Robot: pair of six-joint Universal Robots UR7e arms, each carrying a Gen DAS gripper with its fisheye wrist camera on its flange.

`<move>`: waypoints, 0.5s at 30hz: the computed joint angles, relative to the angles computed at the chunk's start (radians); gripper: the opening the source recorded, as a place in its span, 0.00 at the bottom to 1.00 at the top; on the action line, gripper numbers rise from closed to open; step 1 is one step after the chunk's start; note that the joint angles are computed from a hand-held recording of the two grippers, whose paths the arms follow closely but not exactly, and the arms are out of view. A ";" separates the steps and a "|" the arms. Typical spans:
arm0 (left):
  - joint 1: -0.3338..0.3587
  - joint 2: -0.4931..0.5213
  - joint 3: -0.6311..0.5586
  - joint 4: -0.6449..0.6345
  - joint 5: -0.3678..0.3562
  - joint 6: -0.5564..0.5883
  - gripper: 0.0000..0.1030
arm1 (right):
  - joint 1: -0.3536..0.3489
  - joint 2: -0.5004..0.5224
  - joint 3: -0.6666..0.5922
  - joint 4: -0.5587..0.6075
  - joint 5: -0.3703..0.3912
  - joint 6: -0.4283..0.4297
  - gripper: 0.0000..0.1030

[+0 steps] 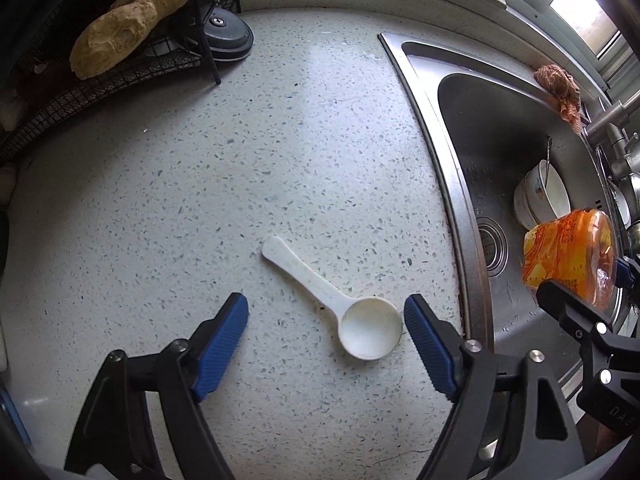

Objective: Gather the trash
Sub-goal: 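Grasp the white measuring scoop with the left tool while the right tool holds the jar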

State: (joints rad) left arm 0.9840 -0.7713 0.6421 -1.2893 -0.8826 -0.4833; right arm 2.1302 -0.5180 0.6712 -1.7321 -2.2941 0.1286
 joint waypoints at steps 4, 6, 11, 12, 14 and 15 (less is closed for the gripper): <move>-0.007 -0.016 0.024 -0.014 -0.007 0.010 0.39 | 0.002 -0.019 0.028 -0.011 0.001 -0.001 0.63; -0.009 -0.029 0.040 -0.026 -0.021 0.005 0.29 | 0.003 -0.027 0.039 -0.014 0.004 -0.001 0.63; -0.018 -0.060 0.095 -0.046 -0.041 -0.006 0.29 | 0.010 -0.058 0.092 -0.042 0.014 0.005 0.63; -0.021 -0.069 0.109 -0.053 -0.043 -0.003 0.29 | 0.012 -0.065 0.102 -0.045 0.016 0.007 0.63; -0.030 -0.084 0.135 -0.065 -0.041 0.000 0.29 | 0.014 -0.081 0.126 -0.056 0.020 0.009 0.63; -0.034 -0.093 0.145 -0.069 -0.042 0.001 0.29 | 0.016 -0.089 0.140 -0.062 0.017 0.010 0.63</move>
